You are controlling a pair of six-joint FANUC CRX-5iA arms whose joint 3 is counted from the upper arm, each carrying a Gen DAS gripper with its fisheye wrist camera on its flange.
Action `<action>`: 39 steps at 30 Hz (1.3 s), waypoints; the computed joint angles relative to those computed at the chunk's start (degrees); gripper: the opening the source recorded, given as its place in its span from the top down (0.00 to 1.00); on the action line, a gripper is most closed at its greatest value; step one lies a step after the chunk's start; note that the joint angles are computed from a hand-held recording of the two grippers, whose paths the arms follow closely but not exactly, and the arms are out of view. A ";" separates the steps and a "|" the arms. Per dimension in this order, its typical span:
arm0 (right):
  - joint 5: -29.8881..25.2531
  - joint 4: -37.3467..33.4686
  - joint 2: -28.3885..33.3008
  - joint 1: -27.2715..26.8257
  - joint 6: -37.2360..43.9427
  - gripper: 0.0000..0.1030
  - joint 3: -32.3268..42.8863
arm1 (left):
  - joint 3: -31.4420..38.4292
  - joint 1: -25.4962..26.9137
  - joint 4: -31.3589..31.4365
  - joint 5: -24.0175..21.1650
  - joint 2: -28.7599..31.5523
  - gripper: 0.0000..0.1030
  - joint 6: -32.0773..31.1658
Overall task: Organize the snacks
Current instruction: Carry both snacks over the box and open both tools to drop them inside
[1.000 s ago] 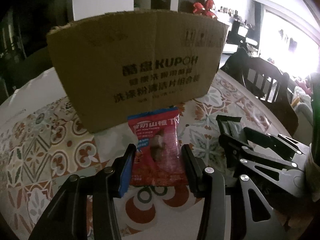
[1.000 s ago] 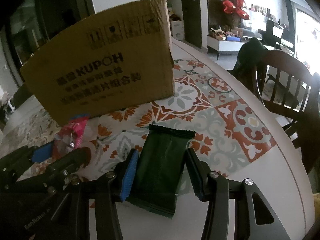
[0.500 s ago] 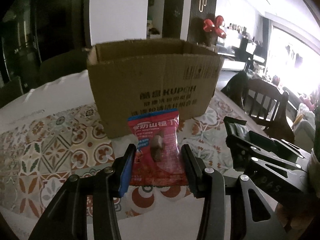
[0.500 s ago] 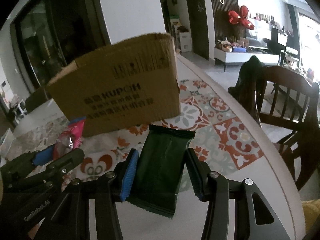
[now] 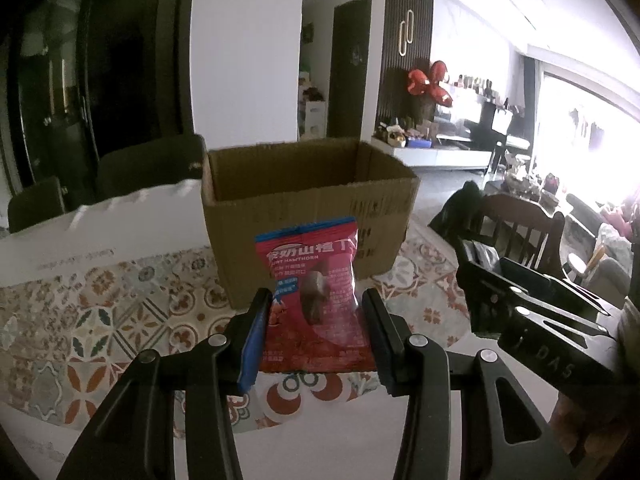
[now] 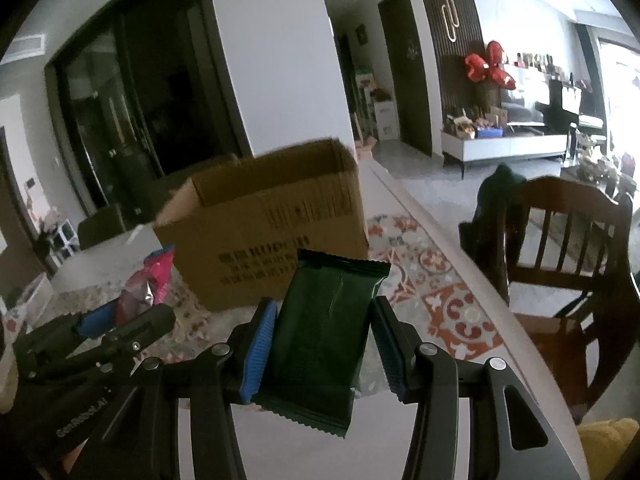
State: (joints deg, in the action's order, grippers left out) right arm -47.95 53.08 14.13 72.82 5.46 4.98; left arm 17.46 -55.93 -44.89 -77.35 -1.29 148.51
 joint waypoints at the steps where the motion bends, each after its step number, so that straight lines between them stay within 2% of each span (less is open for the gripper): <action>1: 0.29 0.78 -0.21 -0.10 -0.20 0.52 -0.12 | 0.40 -0.39 -0.69 -0.45 0.04 0.56 0.09; 12: 3.89 6.75 -0.98 -1.98 0.72 0.52 0.17 | 5.82 -2.63 -6.86 -4.04 1.62 0.56 -2.09; 23: 6.47 7.21 2.86 -5.32 7.49 0.52 6.81 | 9.86 1.61 -6.56 -2.90 3.47 0.56 -6.61; 30: 8.40 3.20 6.79 -7.28 15.43 0.52 13.77 | 11.79 6.59 -2.66 -0.94 4.66 0.56 -9.10; 35: 8.28 -6.19 11.19 -8.21 26.38 0.52 22.16 | 13.70 10.61 0.55 0.24 6.29 0.56 -11.40; 39: 5.71 -14.30 15.75 -9.29 35.26 0.52 30.64 | 14.70 13.56 3.29 1.15 7.50 0.56 -13.27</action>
